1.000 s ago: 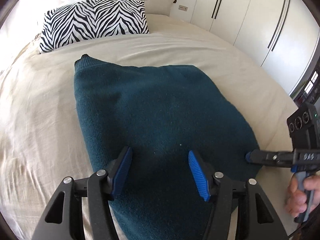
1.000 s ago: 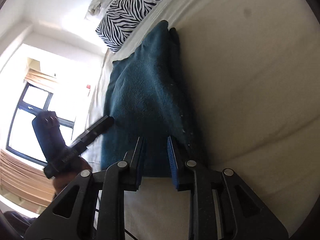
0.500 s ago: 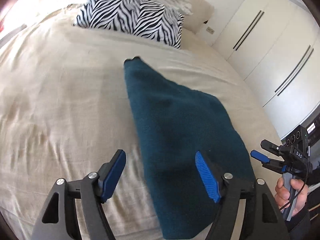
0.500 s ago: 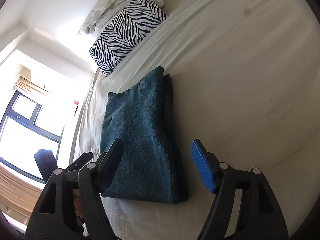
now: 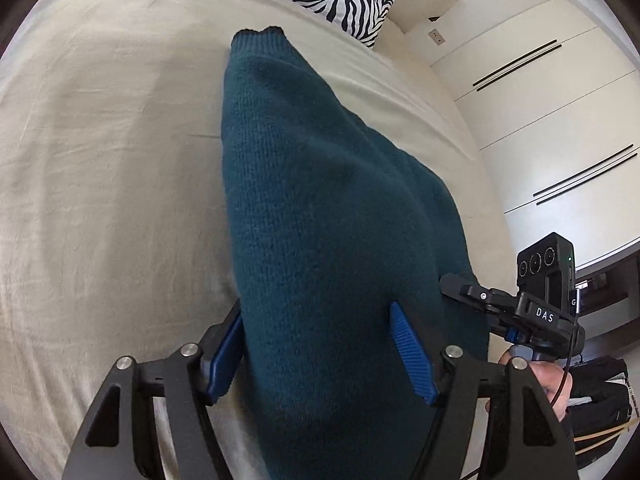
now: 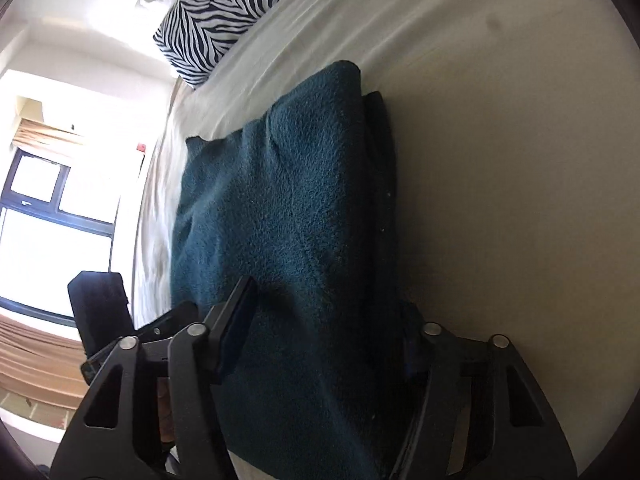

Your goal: Fold small clothes

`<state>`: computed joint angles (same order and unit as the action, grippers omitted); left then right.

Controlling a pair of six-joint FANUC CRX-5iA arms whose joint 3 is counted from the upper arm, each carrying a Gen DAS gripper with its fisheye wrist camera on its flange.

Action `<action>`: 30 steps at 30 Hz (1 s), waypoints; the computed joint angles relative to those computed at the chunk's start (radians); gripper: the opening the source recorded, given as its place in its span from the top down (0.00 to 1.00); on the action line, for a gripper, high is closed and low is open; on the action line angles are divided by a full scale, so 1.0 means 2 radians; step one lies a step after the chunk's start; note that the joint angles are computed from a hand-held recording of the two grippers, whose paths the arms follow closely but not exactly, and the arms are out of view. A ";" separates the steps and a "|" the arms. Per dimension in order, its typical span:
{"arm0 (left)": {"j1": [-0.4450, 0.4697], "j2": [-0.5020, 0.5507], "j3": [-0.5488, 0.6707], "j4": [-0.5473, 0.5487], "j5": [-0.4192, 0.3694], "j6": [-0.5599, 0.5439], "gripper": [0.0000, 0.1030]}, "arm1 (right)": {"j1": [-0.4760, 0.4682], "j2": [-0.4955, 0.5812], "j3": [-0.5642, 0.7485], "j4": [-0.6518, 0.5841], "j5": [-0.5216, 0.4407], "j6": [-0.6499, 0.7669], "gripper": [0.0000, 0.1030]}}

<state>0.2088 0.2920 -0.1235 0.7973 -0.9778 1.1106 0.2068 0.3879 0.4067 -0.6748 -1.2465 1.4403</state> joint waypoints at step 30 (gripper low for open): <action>0.301 -0.327 -0.217 -0.071 -0.167 -0.200 0.59 | 0.358 -0.249 -0.246 0.248 0.183 -0.237 0.79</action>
